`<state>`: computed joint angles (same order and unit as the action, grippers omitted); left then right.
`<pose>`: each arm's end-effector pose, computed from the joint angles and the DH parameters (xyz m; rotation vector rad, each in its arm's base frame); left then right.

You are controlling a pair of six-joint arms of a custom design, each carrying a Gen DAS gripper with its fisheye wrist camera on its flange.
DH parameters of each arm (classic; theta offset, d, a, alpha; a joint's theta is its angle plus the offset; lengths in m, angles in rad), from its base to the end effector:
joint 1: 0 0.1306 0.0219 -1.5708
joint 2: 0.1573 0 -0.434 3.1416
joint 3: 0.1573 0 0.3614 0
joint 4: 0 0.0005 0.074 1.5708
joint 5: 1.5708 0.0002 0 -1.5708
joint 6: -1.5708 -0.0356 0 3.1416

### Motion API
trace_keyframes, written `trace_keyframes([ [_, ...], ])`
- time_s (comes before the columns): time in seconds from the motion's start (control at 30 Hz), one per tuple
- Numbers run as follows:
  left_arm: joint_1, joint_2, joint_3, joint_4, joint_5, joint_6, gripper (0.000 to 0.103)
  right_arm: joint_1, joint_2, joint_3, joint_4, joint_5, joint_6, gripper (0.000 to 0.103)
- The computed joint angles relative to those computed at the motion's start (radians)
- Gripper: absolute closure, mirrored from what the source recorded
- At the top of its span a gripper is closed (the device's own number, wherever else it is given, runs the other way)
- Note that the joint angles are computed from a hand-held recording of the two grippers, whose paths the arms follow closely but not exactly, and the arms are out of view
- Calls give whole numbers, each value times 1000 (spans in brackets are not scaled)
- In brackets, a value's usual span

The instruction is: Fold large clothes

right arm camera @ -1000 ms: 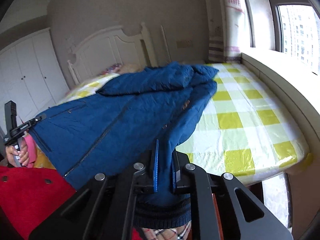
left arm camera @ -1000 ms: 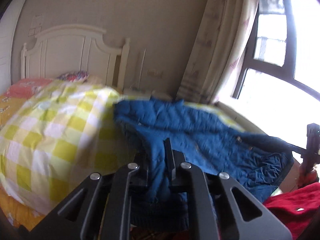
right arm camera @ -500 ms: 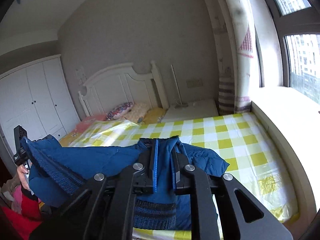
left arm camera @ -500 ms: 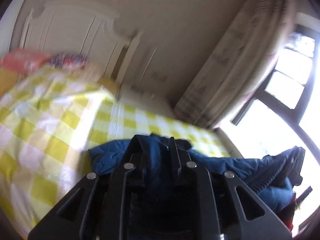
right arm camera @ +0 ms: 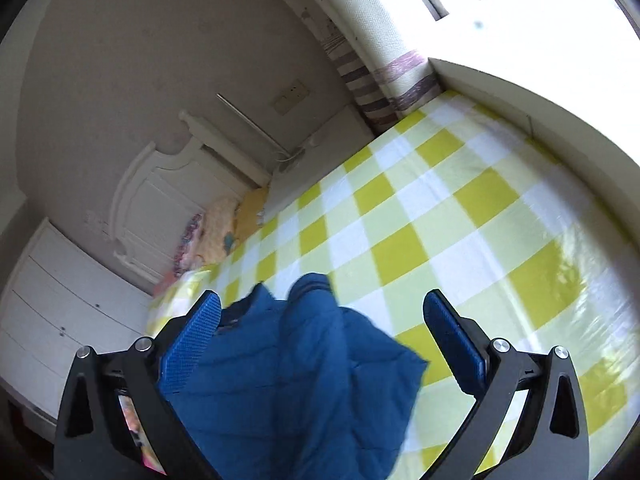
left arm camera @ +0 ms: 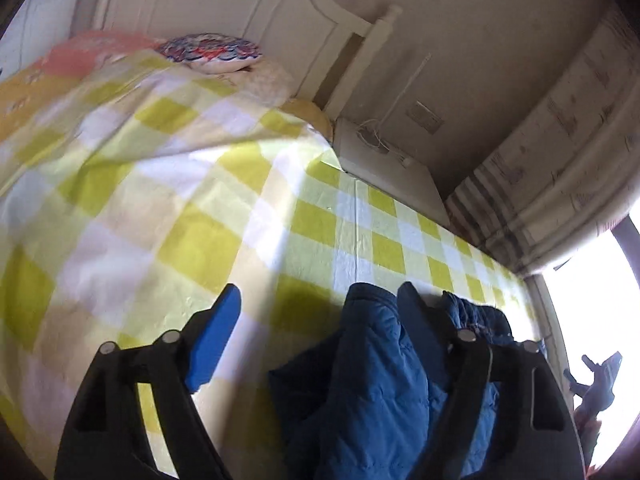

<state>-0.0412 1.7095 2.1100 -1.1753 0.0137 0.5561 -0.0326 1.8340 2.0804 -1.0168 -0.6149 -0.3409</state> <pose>0.5590 -0.0240 0.6098 -0.5960 2.2904 -0.3083 0.6237 -0.0003 0.5430 0.1236 2.3199 0.8719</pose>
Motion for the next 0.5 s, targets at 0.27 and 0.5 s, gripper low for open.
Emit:
trace_keyframes([
  [0.27, -82, 208, 276, -219, 106, -182, 14, 139, 144, 192, -217, 107, 195, 4],
  [0.5, -116, 96, 144, -63, -34, -154, 91, 236, 51, 89, -118, 341, 349, 78],
])
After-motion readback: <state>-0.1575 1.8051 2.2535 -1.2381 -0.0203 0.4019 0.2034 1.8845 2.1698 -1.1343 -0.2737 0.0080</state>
